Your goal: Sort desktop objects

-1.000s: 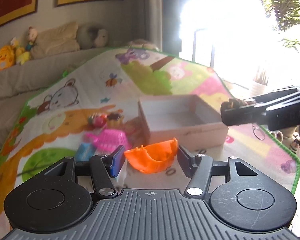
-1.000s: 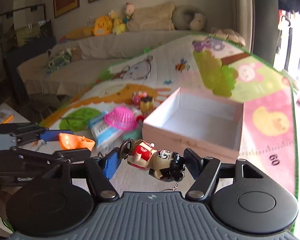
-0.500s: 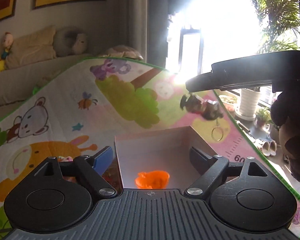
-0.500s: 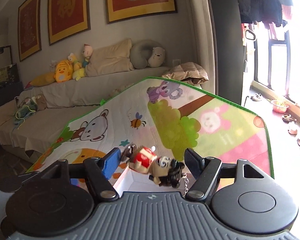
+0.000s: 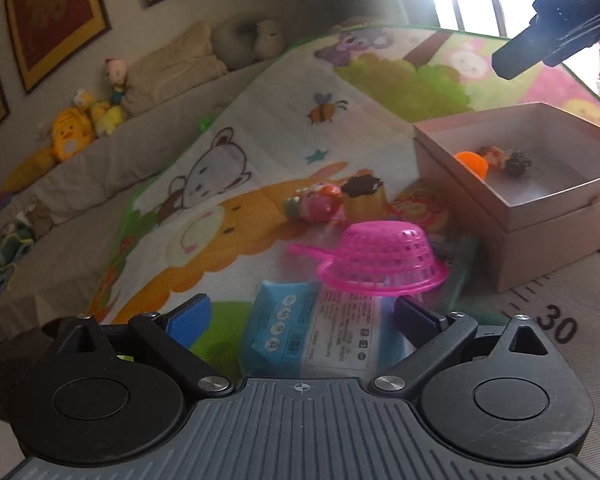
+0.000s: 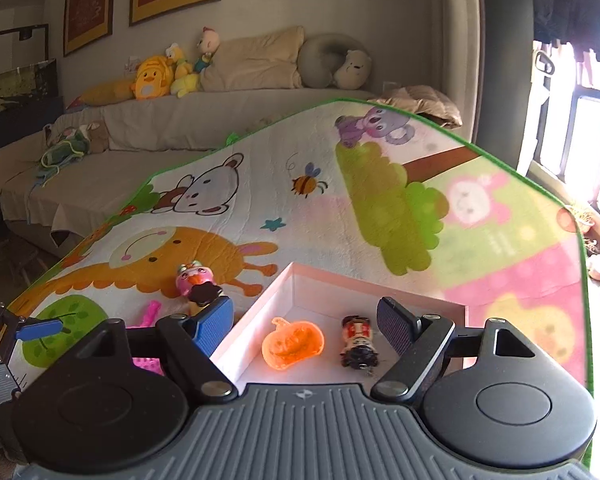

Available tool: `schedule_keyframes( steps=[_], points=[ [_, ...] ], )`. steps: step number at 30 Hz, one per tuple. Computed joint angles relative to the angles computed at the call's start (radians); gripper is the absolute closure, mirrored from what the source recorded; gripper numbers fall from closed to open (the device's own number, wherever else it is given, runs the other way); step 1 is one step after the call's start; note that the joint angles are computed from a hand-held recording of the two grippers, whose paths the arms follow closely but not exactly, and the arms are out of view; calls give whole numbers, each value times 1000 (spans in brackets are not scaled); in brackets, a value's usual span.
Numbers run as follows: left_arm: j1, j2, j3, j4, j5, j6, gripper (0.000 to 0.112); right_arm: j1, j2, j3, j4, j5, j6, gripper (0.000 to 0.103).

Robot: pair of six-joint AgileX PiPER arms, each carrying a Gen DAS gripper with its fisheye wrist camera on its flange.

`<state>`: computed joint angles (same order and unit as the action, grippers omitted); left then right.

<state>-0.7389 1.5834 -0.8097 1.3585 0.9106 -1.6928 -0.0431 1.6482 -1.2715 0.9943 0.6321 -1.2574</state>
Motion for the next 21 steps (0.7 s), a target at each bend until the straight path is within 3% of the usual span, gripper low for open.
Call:
schedule_keyframes(
  steps=[5,9,12,13,14,16,21],
  points=[
    [56,-81,97,-15,43,-38,11,152,158,-260,-283,83,354,26],
    [76,-207,182,-30,-32,-102,11,305,380,-577,-579,194,684,26],
    [47,-326,248,-31,-90,-151,10,408,498,-693,-813,152,853,27],
    [28,-356,264,-31,-100,-163,10,434,551,-759,-883,181,906,33],
    [10,-380,276,-32,-106,-168,10,448,600,-834,-920,236,938,46],
    [-37,-413,303,-19,-126,-191,9,458,673,-954,-924,351,965,64],
    [-119,-420,324,11,-149,-225,9,436,561,-787,-760,425,840,64]
  ],
)
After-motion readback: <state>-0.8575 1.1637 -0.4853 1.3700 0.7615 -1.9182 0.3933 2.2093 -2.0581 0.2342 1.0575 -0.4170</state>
